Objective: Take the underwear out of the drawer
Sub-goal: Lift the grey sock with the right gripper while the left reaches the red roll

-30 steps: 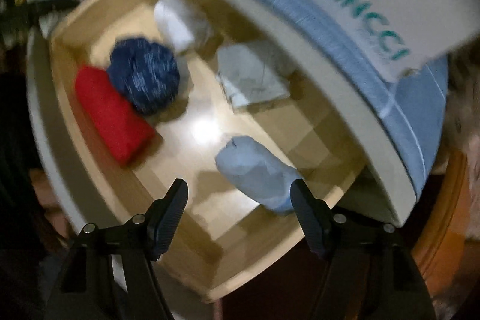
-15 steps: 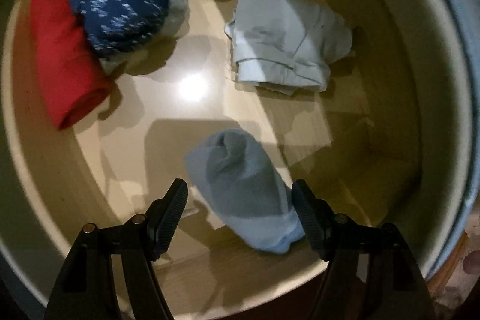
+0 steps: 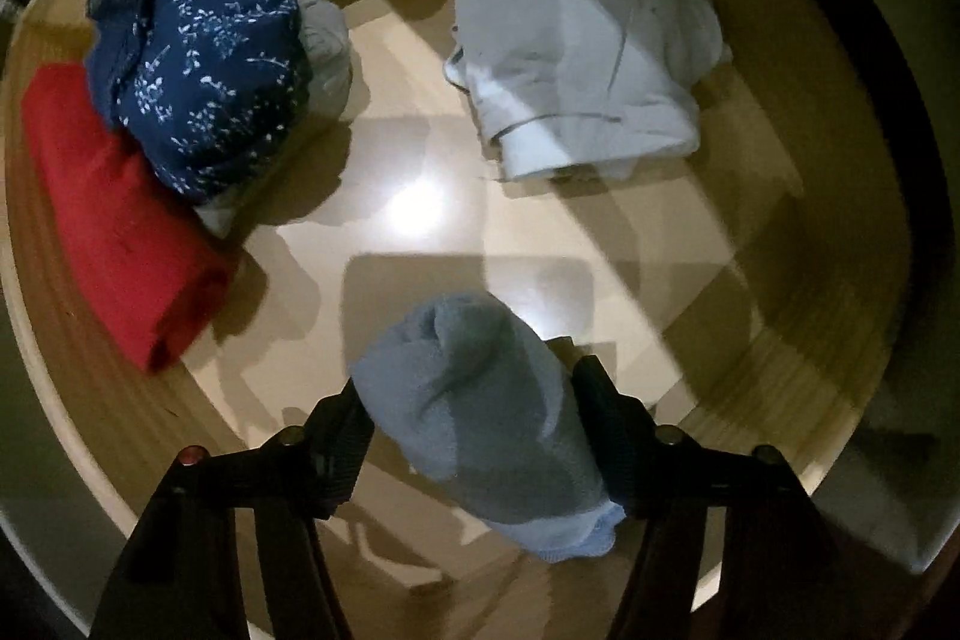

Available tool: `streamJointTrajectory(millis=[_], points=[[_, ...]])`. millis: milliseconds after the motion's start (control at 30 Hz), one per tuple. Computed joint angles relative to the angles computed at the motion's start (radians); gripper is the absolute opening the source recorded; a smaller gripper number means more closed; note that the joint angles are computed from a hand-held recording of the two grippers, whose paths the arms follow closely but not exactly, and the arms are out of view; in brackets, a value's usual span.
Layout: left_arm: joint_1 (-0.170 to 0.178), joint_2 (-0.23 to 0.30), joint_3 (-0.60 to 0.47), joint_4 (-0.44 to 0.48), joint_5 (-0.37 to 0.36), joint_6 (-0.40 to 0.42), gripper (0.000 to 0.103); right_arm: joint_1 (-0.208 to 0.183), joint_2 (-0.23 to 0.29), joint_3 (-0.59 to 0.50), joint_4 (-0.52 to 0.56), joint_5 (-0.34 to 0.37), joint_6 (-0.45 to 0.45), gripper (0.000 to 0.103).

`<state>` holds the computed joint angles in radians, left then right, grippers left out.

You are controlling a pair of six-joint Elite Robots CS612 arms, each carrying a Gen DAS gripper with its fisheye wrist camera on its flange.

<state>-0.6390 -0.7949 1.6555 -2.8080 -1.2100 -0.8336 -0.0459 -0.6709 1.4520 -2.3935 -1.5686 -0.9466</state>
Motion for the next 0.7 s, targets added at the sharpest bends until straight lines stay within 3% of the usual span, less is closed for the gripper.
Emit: streamJointTrajectory(millis=[333,567,700], points=[[0.0,0.002,0.001,-0.016,-0.011,0.027,0.043,0.013,-0.041,0.041,0.07,-0.019,0.292,0.052],[-0.003,0.01,-0.015,-0.005,-0.043,0.088,0.043,-0.022,-0.09,0.102,0.001,0.085,0.507,0.048],[-0.005,0.019,-0.029,-0.004,-0.088,0.143,0.043,-0.055,-0.114,0.128,-0.013,0.194,0.621,0.048]])
